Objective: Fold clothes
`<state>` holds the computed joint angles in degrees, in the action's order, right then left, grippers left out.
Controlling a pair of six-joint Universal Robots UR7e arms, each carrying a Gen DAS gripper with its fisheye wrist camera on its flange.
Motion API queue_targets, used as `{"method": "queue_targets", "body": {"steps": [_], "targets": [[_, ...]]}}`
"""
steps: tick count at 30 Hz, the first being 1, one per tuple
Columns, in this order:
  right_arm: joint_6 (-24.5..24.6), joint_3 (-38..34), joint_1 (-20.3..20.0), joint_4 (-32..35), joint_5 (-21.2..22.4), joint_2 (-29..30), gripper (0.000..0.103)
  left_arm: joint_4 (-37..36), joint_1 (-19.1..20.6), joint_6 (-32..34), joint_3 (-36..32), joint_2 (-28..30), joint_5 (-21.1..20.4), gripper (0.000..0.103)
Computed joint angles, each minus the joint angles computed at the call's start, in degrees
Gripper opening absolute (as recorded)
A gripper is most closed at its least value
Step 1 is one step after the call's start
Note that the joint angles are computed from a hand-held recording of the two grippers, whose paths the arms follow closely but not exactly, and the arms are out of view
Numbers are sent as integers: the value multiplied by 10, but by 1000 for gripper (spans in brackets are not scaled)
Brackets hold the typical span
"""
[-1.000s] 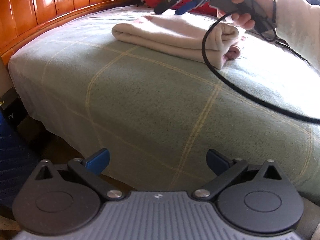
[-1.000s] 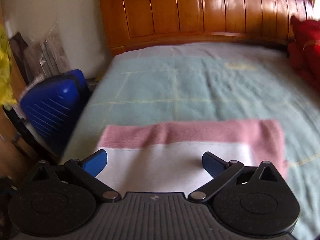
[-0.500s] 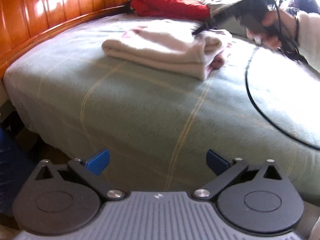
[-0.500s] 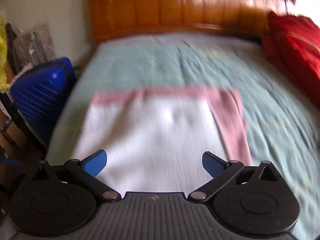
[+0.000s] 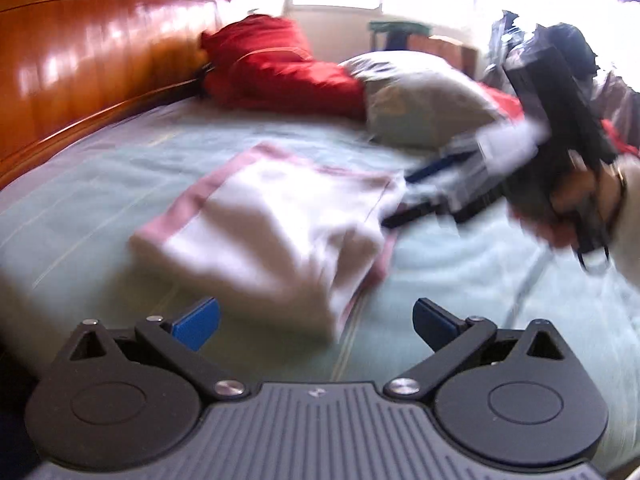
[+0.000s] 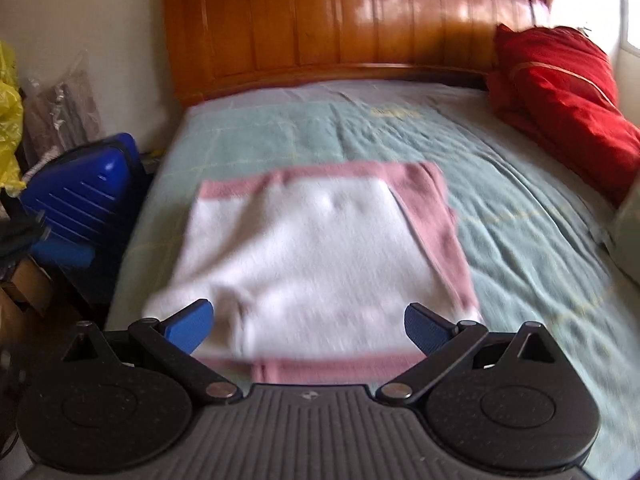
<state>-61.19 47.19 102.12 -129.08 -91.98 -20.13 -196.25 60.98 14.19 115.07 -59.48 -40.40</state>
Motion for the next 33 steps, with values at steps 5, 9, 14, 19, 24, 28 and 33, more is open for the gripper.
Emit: {"method": "queue_targets", "body": {"steps": [5, 9, 14, 19, 24, 28, 33], "targets": [[18, 59, -21, -41, -25, -45, 103, 62, 34, 6, -86, 46, -60, 102], [42, 102, -35, -74, -42, -80, 103, 117, 48, -53, -101, 53, -101, 102], [94, 154, -47, -83, -56, -125, 103, 125, 29, -79, -84, 48, -61, 102], [115, 243, -44, -123, -74, -180, 103, 160, -11, -107, -67, 33, -8, 102], [130, 348, -46, -192, -78, -242, 103, 167, -57, -119, -45, 44, 26, 102], [149, 417, -52, -236, -90, -285, 103, 139, -94, -133, -23, 58, 59, 102], [160, 479, -57, -268, -100, -329, 103, 132, -134, -184, -1, 71, 100, 102]]}}
